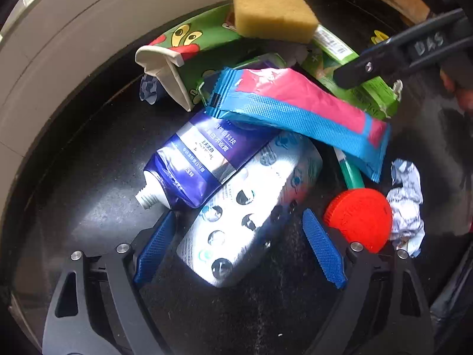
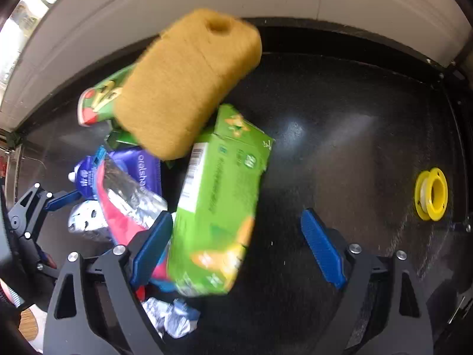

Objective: Collect trash
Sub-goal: 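Grasp the silver blister pack with left tool while right tool grasps the green box, then carry blister pack and green box to the bin and release both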

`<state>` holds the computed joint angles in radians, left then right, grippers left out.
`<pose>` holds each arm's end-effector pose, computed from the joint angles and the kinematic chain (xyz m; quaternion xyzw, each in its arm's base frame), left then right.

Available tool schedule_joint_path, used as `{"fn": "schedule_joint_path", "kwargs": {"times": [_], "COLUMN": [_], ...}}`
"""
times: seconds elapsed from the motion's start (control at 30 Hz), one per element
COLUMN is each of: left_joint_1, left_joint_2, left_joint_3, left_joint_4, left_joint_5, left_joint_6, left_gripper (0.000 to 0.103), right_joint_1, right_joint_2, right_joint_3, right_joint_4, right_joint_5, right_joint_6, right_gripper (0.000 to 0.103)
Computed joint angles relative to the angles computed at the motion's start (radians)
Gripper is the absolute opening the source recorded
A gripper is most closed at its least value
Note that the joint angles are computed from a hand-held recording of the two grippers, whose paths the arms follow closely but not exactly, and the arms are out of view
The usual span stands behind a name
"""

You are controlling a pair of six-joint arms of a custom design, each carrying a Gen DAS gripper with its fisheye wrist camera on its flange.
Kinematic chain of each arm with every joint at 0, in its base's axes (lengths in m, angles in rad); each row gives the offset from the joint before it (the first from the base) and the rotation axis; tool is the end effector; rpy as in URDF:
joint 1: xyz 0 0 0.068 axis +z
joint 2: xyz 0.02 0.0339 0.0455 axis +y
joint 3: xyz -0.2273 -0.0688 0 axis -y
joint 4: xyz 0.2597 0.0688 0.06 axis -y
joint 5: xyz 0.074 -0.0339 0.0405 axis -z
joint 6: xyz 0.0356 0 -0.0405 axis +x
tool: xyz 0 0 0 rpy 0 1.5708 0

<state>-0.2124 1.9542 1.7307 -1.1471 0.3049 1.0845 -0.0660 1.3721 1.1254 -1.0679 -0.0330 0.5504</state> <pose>0.3820 -0.0933 0.2194 0.6061 0.7747 -0.0952 0.1533 0.2689 -0.0166 0.2251 0.2988 0.9456 0.0465 0.1201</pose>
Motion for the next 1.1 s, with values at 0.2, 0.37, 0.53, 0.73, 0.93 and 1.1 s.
{"fn": "schedule_joint_path", "kwargs": {"times": [0.2, 0.37, 0.53, 0.73, 0.93, 1.1], "left_joint_1": [-0.008, 0.001, 0.029, 0.089, 0.162, 0.237], "left_joint_2": [-0.009, -0.069, -0.137, -0.215, -0.306, -0.33], "left_joint_3": [0.001, -0.039, -0.021, 0.057, 0.102, 0.146], "left_joint_4": [-0.006, -0.057, -0.152, -0.255, -0.321, -0.362], "left_joint_5": [0.029, 0.016, 0.012, 0.018, -0.002, -0.01], "left_joint_6": [-0.009, -0.06, -0.152, -0.248, -0.358, -0.35], "left_gripper": [0.059, 0.041, 0.041, 0.041, 0.041, 0.041], "right_joint_1": [0.016, 0.054, 0.115, 0.264, 0.436, 0.608], "right_joint_2": [0.066, 0.024, -0.083, -0.218, -0.32, -0.288], "right_joint_3": [0.033, 0.033, 0.058, 0.109, 0.142, 0.216], "right_joint_4": [0.002, -0.043, -0.148, -0.255, -0.369, -0.448], "right_joint_5": [0.001, 0.048, 0.104, 0.206, 0.321, 0.382], "right_joint_6": [-0.017, 0.007, 0.06, 0.168, 0.292, 0.455], "right_gripper": [0.049, 0.045, 0.045, 0.045, 0.045, 0.045]}}
